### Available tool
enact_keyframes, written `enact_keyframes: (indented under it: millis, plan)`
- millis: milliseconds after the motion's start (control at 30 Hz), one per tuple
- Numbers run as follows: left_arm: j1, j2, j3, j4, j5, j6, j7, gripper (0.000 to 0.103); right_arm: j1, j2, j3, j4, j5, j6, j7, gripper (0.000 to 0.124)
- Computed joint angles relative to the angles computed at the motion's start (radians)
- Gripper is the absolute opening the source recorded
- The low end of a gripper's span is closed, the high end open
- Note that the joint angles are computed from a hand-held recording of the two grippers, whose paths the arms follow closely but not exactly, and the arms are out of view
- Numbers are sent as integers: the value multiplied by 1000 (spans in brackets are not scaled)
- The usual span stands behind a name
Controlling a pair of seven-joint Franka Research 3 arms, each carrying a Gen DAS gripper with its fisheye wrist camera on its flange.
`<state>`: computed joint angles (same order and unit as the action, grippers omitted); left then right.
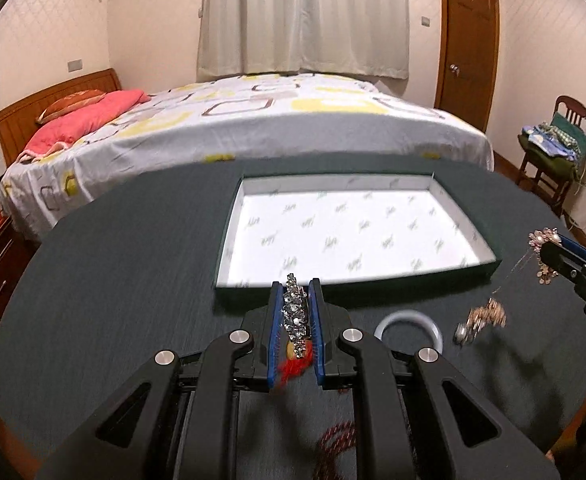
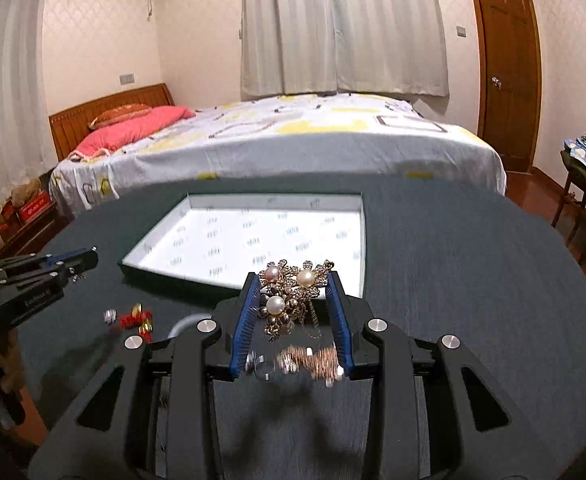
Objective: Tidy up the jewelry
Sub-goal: 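Carry both brooches into the green box and open both tools to release them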
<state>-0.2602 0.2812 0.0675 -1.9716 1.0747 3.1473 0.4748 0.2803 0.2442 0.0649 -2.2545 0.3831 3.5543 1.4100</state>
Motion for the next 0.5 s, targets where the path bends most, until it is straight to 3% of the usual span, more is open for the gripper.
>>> enact_keyframes:
  millis: [367,500]
  plan:
    - [-6,133,1,212,-173,38,186,14,-19,89,-20,204,-28,-22,-10,33]
    - [66,211,-108,304,-293,17,329,14,-9,143,-39,281,-2,-56,-36,33]
